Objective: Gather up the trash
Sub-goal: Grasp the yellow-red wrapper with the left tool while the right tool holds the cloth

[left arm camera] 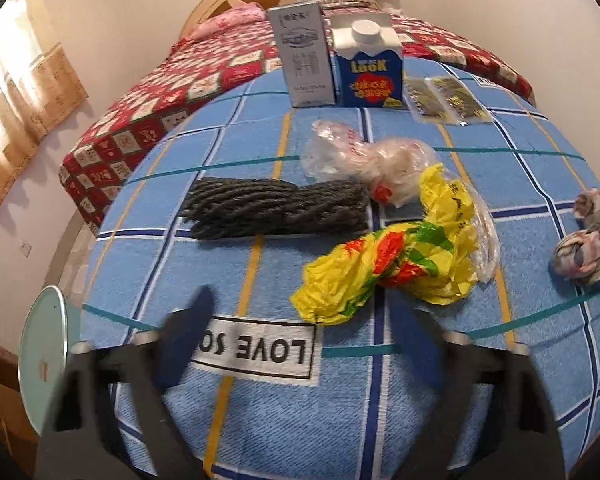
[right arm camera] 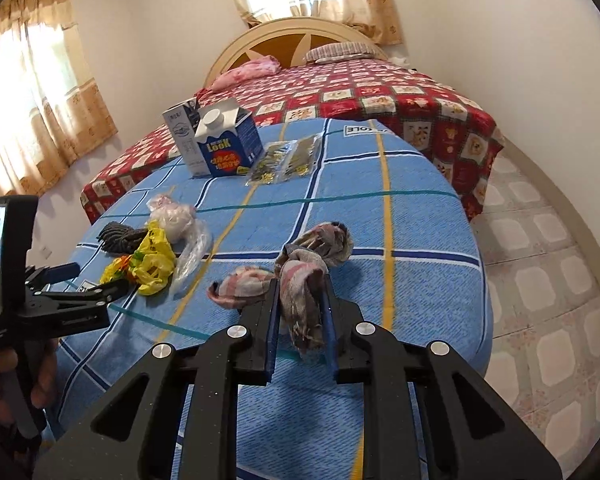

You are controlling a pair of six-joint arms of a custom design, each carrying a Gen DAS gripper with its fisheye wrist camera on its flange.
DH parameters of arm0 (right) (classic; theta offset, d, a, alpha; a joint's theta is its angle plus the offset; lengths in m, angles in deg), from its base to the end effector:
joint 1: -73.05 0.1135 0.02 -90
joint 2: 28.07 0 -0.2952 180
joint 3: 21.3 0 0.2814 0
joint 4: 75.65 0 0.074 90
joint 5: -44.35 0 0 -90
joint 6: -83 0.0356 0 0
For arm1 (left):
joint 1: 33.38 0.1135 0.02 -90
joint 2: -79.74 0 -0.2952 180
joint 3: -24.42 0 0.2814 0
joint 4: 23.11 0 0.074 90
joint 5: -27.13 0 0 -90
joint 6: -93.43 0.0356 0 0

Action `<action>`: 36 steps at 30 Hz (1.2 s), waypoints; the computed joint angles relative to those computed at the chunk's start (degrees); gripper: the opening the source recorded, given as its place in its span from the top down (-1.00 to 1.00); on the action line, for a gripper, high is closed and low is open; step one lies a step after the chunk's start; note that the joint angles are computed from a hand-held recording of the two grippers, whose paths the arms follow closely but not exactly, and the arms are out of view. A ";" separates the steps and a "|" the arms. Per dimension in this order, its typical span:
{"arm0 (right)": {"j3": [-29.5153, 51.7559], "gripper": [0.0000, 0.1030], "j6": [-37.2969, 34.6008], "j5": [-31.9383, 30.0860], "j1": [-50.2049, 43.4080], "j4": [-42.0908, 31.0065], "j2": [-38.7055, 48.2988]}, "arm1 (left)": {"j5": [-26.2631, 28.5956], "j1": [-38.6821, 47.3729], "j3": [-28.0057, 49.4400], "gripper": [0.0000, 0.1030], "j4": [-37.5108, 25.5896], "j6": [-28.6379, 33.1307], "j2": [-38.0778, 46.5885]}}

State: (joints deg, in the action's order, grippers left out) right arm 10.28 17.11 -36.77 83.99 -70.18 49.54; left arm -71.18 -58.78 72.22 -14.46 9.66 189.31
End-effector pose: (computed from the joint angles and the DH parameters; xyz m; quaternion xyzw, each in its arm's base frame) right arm 0.2317 0.0392 0.1283 0.1360 0.8959 0.0585 0.4188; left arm 0.2890 -0.1316 0.0563 0.2358 0.9166 0.0152 0.3225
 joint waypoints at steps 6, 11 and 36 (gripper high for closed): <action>0.03 0.61 0.59 0.96 1.53 -0.39 -0.61 | 3.22 0.91 -2.22 0.42 0.75 2.04 -2.06; -0.39 0.62 1.17 1.15 2.28 -0.53 -2.10 | 4.55 2.88 -6.65 0.42 1.26 3.91 -7.86; 15.06 0.64 0.38 7.97 19.86 -1.94 10.09 | 13.84 36.80 -14.23 0.41 4.95 19.63 -18.34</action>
